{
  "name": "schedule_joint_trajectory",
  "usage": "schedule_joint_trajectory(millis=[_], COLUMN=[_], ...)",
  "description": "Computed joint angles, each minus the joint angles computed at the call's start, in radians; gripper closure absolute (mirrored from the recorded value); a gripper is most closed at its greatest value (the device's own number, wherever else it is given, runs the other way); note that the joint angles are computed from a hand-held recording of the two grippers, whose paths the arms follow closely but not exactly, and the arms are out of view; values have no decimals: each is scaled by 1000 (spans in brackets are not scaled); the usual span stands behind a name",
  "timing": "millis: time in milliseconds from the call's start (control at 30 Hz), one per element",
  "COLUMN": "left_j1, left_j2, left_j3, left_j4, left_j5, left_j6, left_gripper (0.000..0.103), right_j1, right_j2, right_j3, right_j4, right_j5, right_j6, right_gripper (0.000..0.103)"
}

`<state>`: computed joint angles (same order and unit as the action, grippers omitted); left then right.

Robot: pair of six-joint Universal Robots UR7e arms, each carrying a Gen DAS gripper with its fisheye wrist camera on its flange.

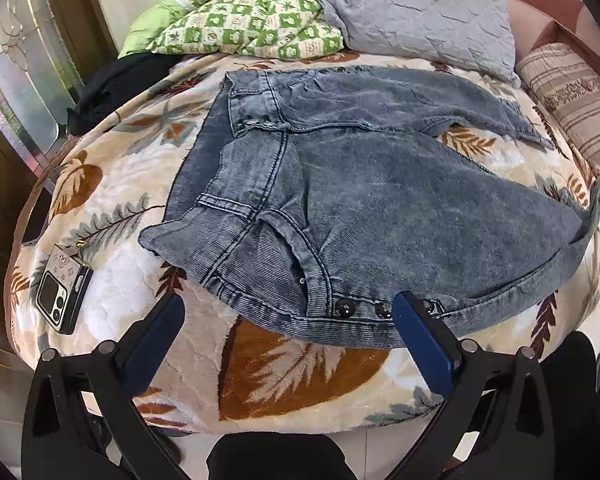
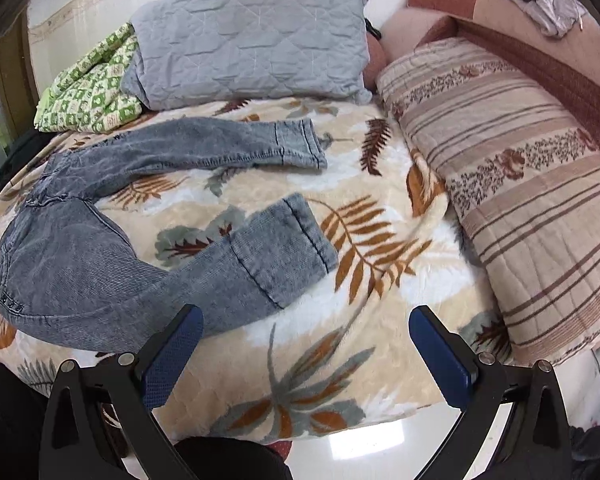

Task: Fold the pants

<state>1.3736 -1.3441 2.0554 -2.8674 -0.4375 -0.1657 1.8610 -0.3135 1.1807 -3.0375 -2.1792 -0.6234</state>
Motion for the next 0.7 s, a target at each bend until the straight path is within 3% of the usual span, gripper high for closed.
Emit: schedule_joint_trajectory(millis=[700], left_j1=[-2], left_j2=[8], left_j3=[-55], left_j4=[150], left_j5=[-46], left_j6=[-64], left_gripper=[0], right_j1=[-21], right_j2=[-43], right_j3=[31], right_j4=[30], right_j5=[24], right_j6=[68], right_gripper=[1])
